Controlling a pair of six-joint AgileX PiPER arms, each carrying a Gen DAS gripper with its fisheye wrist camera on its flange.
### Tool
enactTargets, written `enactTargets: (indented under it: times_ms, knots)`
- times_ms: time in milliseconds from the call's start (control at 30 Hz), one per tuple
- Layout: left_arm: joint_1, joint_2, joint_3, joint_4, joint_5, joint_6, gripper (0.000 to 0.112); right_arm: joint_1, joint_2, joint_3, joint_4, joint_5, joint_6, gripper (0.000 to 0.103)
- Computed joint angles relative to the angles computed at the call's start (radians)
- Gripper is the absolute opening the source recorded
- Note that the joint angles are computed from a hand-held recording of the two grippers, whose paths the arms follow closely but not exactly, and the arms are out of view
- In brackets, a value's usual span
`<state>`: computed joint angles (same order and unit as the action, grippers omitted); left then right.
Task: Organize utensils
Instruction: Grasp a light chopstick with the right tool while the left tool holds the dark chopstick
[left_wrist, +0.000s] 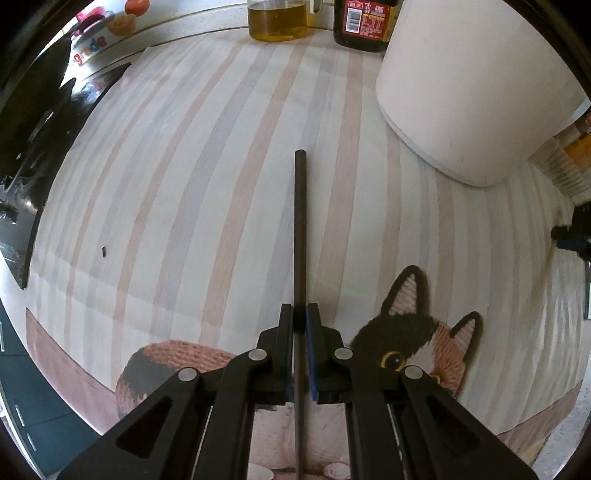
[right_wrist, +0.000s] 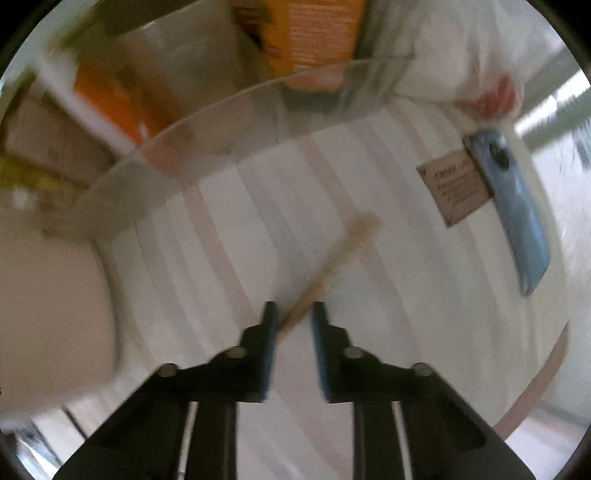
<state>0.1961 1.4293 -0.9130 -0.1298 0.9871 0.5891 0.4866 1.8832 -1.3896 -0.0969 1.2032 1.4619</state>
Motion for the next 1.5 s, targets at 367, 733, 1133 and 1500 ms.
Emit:
enactTargets:
  times_ms: [367, 733, 1133, 1500]
  knots:
    - [-0.008, 0.091, -0.059, -0.014, -0.003, 0.065, 0.004, 0.171, -0.013, -0.001, 0.094, -0.019, -0.186, 0.007]
    - [-0.121, 0.040, 0.022, 0.018, -0.024, 0.069, 0.004, 0.341, 0.021, -0.054, 0.127, -0.028, -0.109, 0.007]
    - [-0.236, 0.074, 0.002, 0.031, -0.053, 0.001, 0.006, 0.276, -0.058, 0.061, 0.142, -0.067, -0.149, 0.008]
    - [-0.289, 0.152, -0.103, 0.036, -0.030, -0.044, 0.006, 0.193, -0.077, 0.116, 0.127, -0.108, -0.194, 0.008]
